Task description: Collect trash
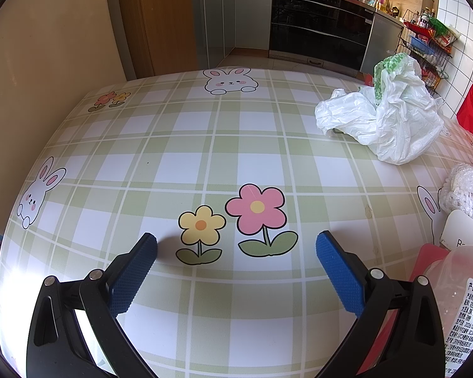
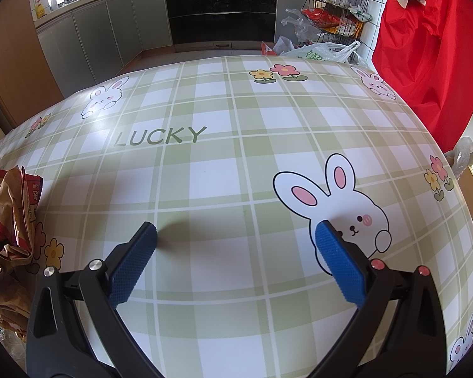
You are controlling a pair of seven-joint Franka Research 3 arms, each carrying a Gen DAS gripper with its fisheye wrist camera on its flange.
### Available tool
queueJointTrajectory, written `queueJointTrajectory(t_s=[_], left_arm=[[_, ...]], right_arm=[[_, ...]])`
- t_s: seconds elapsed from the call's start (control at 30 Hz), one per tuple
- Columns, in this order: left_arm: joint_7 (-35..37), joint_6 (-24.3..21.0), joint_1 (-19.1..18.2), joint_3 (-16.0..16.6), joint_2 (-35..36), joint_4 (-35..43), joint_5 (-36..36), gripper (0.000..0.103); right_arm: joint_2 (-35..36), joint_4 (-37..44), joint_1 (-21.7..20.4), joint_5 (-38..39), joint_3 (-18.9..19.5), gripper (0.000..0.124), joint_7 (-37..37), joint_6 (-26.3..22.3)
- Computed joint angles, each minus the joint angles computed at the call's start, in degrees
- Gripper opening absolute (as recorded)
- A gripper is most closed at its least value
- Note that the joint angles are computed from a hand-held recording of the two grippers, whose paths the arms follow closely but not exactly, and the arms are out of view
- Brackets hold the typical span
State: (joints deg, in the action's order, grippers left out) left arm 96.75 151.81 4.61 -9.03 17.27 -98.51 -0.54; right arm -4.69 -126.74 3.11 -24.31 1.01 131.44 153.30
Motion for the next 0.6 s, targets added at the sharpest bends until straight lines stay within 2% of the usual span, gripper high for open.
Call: queueJointTrajectory(t_s=[0.6], left_arm=[[0.0,0.0,0.0,0.0,0.0,0.0,0.0,0.098]], right_arm=[[0.4,0.3,0.2,-0.4,0.1,0.099,0.6,0.0]])
